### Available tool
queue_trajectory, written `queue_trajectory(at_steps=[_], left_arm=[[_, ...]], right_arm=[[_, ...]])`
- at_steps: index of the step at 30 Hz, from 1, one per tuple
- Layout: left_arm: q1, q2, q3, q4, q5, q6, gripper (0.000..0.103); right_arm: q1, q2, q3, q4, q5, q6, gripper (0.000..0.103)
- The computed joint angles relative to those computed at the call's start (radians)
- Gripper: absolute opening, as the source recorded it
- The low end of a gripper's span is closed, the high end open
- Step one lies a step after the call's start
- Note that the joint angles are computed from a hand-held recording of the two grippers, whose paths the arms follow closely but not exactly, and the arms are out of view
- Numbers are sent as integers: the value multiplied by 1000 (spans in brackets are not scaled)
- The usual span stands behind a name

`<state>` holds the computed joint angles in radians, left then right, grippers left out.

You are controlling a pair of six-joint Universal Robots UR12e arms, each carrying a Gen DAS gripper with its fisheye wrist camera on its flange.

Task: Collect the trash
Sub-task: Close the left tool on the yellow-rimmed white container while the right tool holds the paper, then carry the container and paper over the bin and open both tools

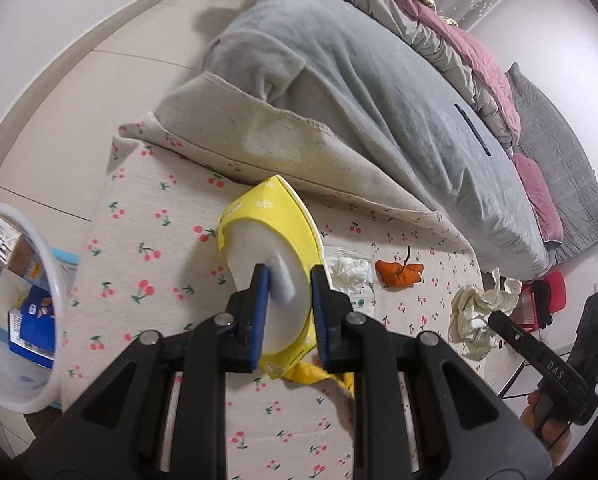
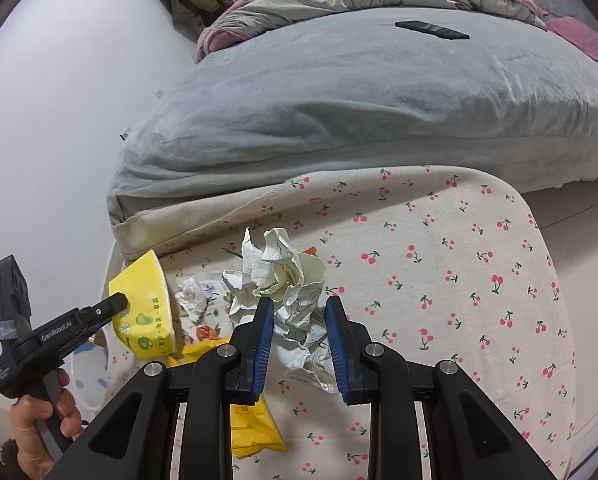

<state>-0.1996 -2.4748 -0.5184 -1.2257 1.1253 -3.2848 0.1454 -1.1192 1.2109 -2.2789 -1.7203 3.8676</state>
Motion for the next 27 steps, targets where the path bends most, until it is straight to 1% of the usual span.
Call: queue_trajectory(at_steps=[5,14,27], left_arm=[[7,39,-63,58,19,26,23],[25,93,-152,127,47,53,23],[64,162,-275,207,84,51,23]], right_arm=[[8,4,-14,-12,-2,-18,27],[33,33,-65,-8,4,-58,27],[76,103,-168,30,21,-127,27]])
